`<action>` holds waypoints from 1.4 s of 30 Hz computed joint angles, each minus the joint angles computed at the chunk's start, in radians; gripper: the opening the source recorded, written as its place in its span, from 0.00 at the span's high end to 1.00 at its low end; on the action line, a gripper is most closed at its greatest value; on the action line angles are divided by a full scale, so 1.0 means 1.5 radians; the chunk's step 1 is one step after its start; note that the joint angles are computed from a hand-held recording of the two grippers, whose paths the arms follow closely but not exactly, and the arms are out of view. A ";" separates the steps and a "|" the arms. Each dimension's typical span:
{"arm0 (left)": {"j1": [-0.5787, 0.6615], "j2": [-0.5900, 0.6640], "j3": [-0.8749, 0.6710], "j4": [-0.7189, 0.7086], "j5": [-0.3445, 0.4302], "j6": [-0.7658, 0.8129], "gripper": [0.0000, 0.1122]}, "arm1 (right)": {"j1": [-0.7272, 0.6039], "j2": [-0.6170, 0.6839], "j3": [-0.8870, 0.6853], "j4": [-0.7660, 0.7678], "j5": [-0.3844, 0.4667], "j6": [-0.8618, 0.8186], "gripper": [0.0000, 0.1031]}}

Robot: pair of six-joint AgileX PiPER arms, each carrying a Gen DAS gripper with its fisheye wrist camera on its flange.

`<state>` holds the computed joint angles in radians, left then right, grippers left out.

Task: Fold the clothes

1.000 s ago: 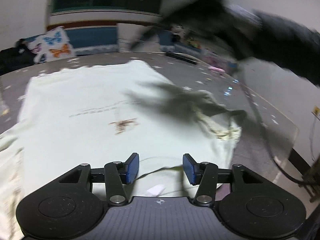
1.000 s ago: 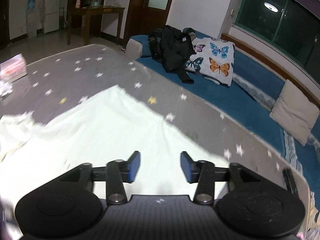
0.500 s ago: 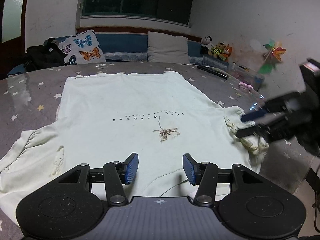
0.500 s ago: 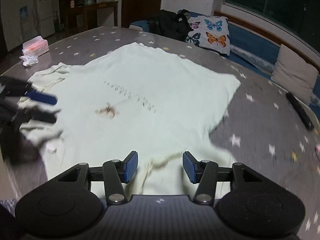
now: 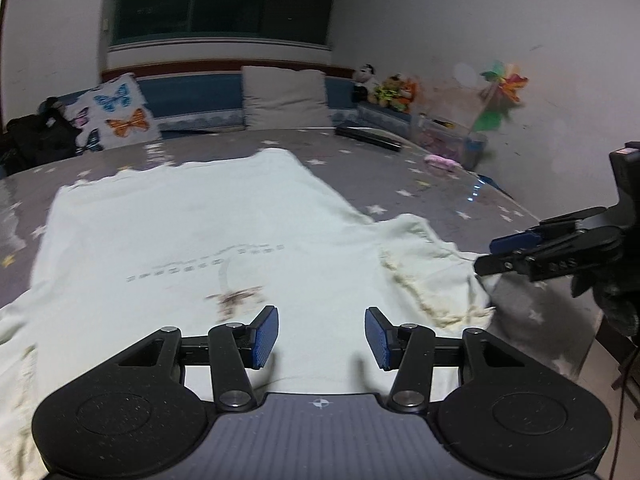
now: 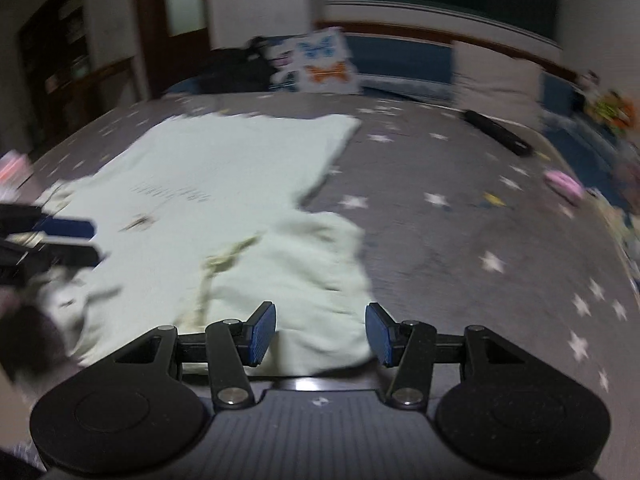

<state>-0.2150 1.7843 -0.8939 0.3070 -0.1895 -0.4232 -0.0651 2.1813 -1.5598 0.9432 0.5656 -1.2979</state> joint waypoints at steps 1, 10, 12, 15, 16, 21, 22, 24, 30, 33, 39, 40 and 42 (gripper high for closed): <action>-0.007 0.007 -0.011 0.010 0.004 -0.009 0.54 | -0.004 0.003 -0.002 -0.003 -0.011 0.020 0.51; -0.052 0.077 -0.091 0.126 0.036 -0.115 0.54 | -0.033 0.023 0.000 0.062 0.009 0.091 0.65; -0.062 0.087 -0.103 0.113 0.042 -0.099 0.54 | -0.034 0.021 0.007 0.081 0.010 0.088 0.80; -0.067 0.100 -0.115 0.159 0.045 -0.140 0.54 | -0.037 0.014 0.019 0.111 0.015 0.075 0.89; -0.068 0.105 -0.117 0.166 0.044 -0.144 0.54 | -0.037 0.011 0.023 0.121 0.017 0.071 0.90; -0.078 0.119 -0.117 0.094 0.030 -0.057 0.54 | -0.037 -0.022 0.036 0.183 0.052 0.010 0.92; -0.078 0.120 -0.115 0.088 0.024 -0.047 0.54 | -0.033 -0.029 0.037 0.193 0.062 -0.005 0.92; -0.077 0.118 -0.109 0.112 0.016 -0.068 0.54 | -0.021 -0.038 0.029 0.199 0.085 -0.022 0.92; -0.059 0.084 -0.057 0.146 -0.020 -0.091 0.54 | 0.044 -0.025 -0.024 0.174 0.146 -0.039 0.92; -0.049 0.058 -0.022 0.132 -0.032 -0.080 0.54 | 0.081 0.008 -0.066 0.146 0.169 -0.030 0.92; -0.026 0.007 0.041 0.109 -0.037 -0.059 0.54 | 0.117 0.055 -0.119 0.084 0.203 0.015 0.87; -0.023 0.000 0.048 0.098 -0.038 -0.050 0.54 | 0.111 0.049 -0.112 0.090 0.204 0.012 0.87; -0.020 -0.013 0.059 0.077 -0.041 -0.031 0.54 | 0.099 0.038 -0.099 0.101 0.205 0.006 0.87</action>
